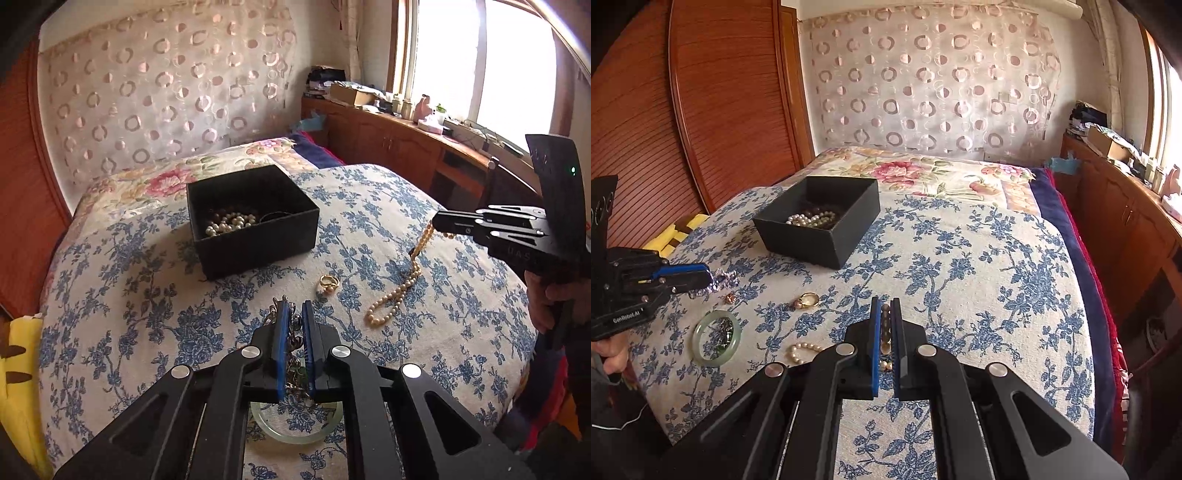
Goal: Organize jewelry
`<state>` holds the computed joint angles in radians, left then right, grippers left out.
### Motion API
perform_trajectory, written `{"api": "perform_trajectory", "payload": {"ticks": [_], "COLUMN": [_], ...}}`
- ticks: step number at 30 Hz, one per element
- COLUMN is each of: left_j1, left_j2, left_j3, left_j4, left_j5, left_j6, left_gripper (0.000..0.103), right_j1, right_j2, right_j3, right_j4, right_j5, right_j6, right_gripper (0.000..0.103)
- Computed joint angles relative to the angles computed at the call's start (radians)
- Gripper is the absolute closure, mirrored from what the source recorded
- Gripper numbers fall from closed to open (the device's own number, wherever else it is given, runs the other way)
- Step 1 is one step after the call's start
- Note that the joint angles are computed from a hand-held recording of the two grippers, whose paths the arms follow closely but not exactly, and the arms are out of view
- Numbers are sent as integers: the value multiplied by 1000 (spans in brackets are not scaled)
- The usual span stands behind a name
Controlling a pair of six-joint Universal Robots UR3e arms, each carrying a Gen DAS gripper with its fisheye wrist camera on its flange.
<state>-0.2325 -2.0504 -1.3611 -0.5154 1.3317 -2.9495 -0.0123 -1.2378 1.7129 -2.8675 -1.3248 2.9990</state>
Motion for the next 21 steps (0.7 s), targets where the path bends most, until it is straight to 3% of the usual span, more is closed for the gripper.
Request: {"api": "perform_trajectory", "payload": {"ticks": [7,21], "left_j1": [29,68], "left_j2": [43,28], "left_j3": [-7,147], "left_j4": [15,-36], "left_j5": [-33,-37], "left_j6": [-15,-25], "left_gripper": [96,96], "right_j1": [24,99], "right_j2": [1,58], "right_j3": [-50,-337], "right_j4": [15,92], "right_j5": [2,-19], "right_j6": [0,-1], "right_gripper": [97,97]}}
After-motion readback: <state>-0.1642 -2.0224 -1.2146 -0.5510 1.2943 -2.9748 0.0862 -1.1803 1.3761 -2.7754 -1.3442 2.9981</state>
